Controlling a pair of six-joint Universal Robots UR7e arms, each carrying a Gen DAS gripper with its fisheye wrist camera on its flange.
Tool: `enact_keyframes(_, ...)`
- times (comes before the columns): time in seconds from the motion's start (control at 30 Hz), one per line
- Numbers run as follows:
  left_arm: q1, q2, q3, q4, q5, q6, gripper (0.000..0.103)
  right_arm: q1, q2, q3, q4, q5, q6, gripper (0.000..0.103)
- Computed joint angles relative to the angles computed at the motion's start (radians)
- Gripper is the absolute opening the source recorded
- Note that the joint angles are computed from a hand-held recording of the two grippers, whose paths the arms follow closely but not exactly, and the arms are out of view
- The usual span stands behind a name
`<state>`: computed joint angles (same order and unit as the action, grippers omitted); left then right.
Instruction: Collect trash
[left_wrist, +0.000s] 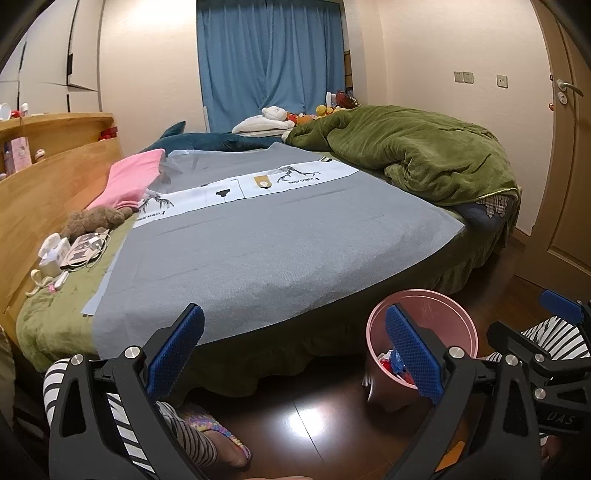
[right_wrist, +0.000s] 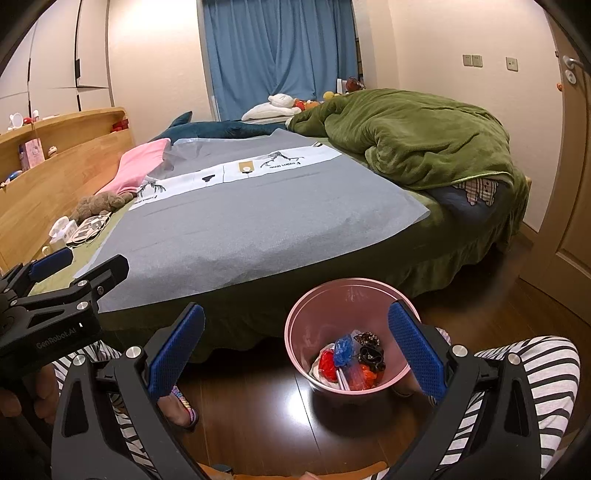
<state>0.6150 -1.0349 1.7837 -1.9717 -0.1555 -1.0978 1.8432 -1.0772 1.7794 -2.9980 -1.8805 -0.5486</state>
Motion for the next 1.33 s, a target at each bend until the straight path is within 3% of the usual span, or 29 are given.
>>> enact_keyframes(0.77,-0.001,-0.002,-0.008,0.041,0.000,-0.031,0.095,0.003,0.001,0.002,-0.001,-0.003,0.002,0.098)
enact_keyframes(1.33,0.009,-0.010,0.012,-0.073,-0.032,0.061,0.095,0.005,0.002,0.004,0.000,-0.006,0.003,0.098)
